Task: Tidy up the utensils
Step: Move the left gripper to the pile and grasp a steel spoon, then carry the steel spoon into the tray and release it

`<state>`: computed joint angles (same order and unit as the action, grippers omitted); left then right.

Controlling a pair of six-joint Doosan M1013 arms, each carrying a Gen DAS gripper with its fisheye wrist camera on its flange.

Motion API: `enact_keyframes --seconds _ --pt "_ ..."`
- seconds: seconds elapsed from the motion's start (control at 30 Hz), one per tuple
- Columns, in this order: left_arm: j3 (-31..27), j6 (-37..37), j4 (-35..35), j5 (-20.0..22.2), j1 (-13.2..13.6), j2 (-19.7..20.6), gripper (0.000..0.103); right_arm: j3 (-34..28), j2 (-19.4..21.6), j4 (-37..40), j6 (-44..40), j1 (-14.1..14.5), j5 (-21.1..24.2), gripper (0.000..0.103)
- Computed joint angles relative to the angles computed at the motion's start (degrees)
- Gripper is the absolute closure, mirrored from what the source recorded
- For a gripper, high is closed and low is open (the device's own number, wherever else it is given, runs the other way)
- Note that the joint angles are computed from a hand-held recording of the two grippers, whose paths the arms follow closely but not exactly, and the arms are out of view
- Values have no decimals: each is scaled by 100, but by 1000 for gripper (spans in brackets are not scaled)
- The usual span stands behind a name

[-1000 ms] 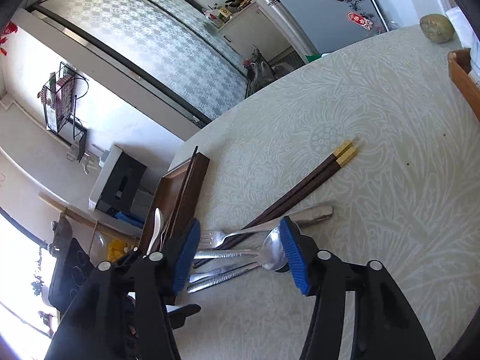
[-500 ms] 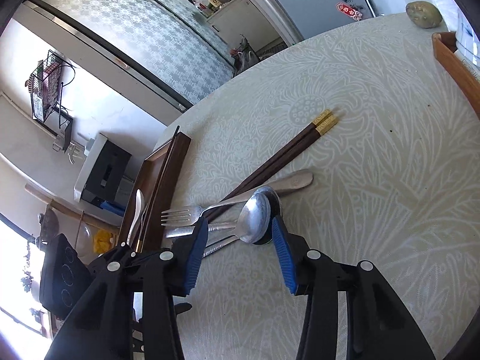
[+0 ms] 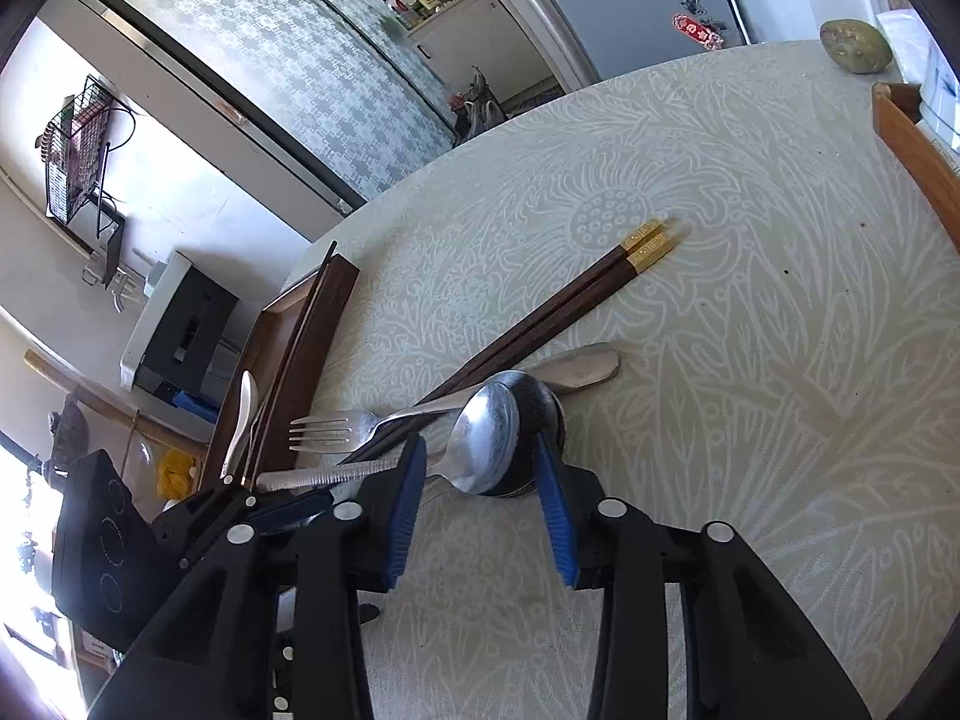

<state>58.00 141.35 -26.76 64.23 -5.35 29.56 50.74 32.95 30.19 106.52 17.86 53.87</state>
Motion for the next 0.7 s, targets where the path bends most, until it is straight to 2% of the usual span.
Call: enact_keyframes --seconds 0.03,0.13,0.17,0.33,0.5,0.63,0.7 --pt "-2 4 -11 13 3 2 32 3 13 46 -20 -3 -19 77" --pt "28 16 -3 -29 -4 -13 32 -10 35 -27 -6 10 -24 90" --pt "39 18 -1 -54 -6 -19 32 31 24 74 -31 -5 -61 97" --pt "116 107 -158 -116 22 -79 32 234 -116 465 -386 -46 -315 99" --pt "212 115 -304 -468 62 -171 32 370 -199 1089 -819 -111 -412 101" --pt "12 -256 -105 -298 49 -36 33 459 -254 1554 -1143 -163 -459 101" --pt "-56 -339 -30 -170 33 21 47 478 -276 1673 -1251 -169 -466 101"
